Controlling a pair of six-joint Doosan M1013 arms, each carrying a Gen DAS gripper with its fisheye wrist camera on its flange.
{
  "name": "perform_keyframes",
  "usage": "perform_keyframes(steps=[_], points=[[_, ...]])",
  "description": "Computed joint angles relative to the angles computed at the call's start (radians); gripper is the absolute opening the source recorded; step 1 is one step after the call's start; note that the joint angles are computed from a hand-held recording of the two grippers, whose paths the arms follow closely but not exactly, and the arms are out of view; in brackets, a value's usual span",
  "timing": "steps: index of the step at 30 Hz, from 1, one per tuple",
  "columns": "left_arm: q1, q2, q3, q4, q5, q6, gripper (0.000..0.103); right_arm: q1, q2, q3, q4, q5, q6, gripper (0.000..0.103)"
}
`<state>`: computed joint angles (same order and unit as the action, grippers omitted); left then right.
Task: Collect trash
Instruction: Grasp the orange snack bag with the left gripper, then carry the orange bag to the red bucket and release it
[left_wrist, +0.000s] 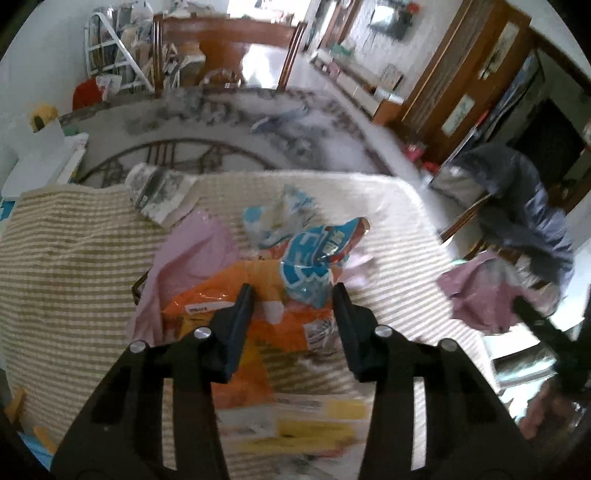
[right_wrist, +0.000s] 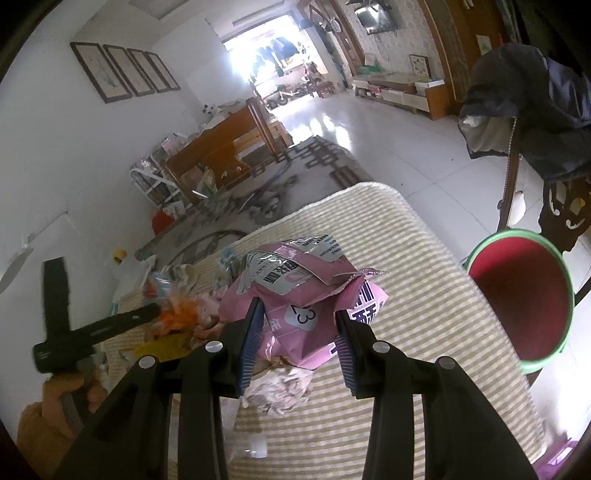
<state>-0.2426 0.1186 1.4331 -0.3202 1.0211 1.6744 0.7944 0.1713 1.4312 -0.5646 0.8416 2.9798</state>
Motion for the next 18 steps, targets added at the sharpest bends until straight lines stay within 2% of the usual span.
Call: perform_keyframes(steps=[4,7,18], points=[[-0.029,-0.026,-0.006,-0.054,-0.048,0.008,0.042,-0.026,-0.034,0.035,-0.008,0.004,0.004,0.037],[-0.068,-0.017,-0.026,-0.124,-0.052,0.033,0.042,-0.050,-0.069,0.074,-0.013,0.013,0.017,0.037],[-0.282,0.103,-0.101,-0.242,0.010,0.124,0.042,-0.135,-0.212,0.260,0.004,0.094,0.140,0.038]])
